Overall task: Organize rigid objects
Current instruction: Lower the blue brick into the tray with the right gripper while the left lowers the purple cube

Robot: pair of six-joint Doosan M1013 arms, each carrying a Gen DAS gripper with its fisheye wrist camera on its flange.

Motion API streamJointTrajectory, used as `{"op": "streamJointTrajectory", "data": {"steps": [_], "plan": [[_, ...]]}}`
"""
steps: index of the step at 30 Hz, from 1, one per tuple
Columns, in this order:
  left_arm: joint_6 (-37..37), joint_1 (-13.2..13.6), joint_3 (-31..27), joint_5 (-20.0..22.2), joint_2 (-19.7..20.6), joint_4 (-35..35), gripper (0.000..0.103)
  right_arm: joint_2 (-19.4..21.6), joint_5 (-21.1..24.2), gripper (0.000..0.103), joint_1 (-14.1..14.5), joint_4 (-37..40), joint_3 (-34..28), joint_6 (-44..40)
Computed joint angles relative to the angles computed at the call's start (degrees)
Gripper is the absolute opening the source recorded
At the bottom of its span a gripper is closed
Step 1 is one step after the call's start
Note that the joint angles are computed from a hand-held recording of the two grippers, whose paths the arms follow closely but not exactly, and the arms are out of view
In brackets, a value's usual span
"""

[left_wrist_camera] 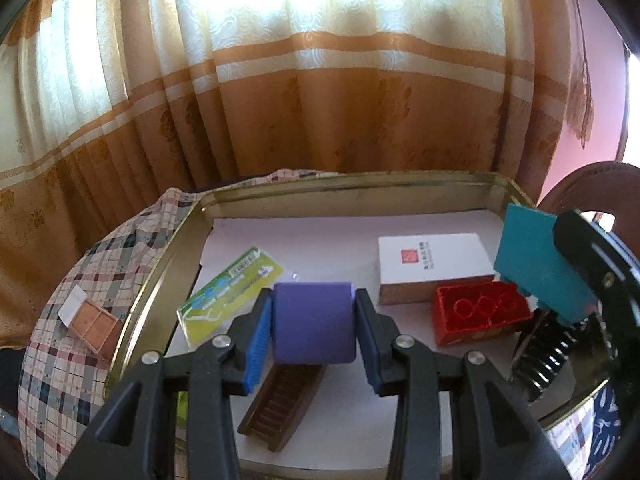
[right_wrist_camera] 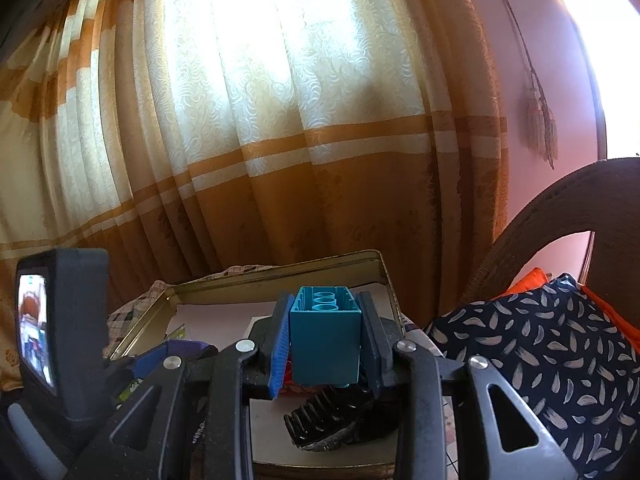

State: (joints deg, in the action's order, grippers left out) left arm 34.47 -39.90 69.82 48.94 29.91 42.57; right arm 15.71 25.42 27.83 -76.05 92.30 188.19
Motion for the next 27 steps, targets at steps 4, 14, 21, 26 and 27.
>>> {"op": "streamJointTrajectory", "data": {"steps": [4, 14, 21, 26, 27], "plan": [[-0.39, -0.32, 0.13, 1.35, 0.45, 2.15, 0.039, 0.12, -0.61, 0.035, -0.09, 0.21, -0.11, -0.44], [-14.39, -0.85, 5.24, -0.80, -2.69, 10.55, 0.102, -0.23, 2.68, 0.088, 1.37, -10.69, 1.08, 8.22], [-17.55, -1.08, 7.13, -0.06, -3.89, 11.48, 0.102, -0.26, 6.16, 0.088, 2.06, -12.29, 1.16, 9.90], [-19.49, -1.25, 8.34, 0.27, -4.66, 12.16, 0.102, -0.23, 6.18, 0.088, 1.80, -10.08, 0.93, 8.85], [-19.30, -1.35, 8.35, 0.71, -4.68, 12.11, 0.102, -0.24, 6.38, 0.088, 1.83, -10.08, 0.93, 8.87]]}}
